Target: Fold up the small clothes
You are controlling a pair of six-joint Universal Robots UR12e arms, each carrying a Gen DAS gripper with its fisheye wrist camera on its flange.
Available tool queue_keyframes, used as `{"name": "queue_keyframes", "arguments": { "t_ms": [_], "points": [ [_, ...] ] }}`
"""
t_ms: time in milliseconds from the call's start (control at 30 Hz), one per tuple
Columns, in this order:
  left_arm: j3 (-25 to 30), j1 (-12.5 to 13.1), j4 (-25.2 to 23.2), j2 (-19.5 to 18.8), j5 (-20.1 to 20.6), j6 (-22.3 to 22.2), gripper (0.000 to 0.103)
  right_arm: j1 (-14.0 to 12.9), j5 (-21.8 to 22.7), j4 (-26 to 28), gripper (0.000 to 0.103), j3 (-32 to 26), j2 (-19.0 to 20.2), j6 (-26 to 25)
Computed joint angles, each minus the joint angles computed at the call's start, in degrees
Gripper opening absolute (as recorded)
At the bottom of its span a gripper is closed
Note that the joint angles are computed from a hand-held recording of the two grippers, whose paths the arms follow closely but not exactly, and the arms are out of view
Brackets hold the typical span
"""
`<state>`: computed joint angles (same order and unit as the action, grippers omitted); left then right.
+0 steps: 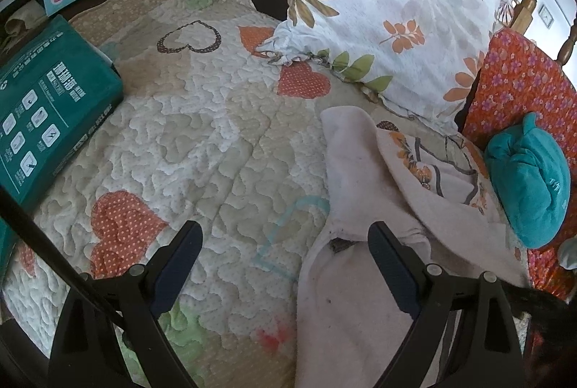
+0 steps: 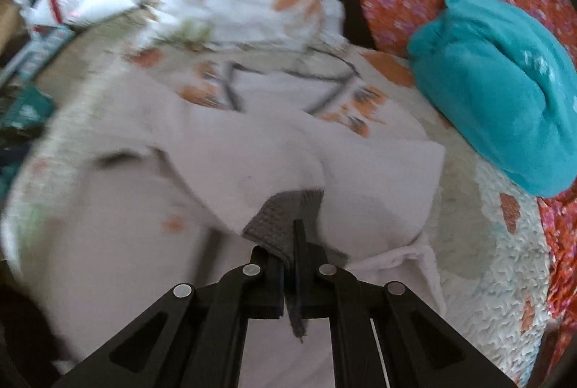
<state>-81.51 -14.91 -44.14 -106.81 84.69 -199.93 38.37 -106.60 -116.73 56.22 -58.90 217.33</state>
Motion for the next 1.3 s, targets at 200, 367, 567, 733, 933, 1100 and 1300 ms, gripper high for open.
{"name": "queue_keyframes", "arguments": {
  "t_ms": [200,367,567,733,933,1100,1300],
  "points": [
    [-0.67,0.77,-0.98,0.41,-1.43,-1.37,0.092,-2.60,23.55,-18.29,0.003,6.24,-5.79,7.47],
    [-0.08,0.26,-1.55,-0.09,-1.11,-0.95,0.092,-6.10,23.09,-13.14,0.004,9.35,-7.05,12.10],
    [1.30,-0.78,-3.07,-1.16,0.03,1.70,0.092,-10.47,15.77,-2.38,0.006,10.63,-5.00,19.30],
    [2.50,-0.85,-4.47,-2.05,-0.43,1.74,0.092,-8.83,-2.93,9.08,0.046,6.39,-2.50,28.91],
    [2.58,-1.01,-5.02,-2.08,-0.09,2.35,0.092,-5.02,-8.30,2.76,0.046,0.24,1.16,17.10],
    [2.25,-0.71,-4.87,-1.84,-0.23,1.53,0.092,-3.73,8.21,-0.40,0.040,-9.60,8.29,1.49],
    [1.78,-0.16,-4.44,-1.54,-0.44,1.71,0.092,-2.16,4.29,17.84,0.040,-38.02,25.49,-2.24]
  ]
}}
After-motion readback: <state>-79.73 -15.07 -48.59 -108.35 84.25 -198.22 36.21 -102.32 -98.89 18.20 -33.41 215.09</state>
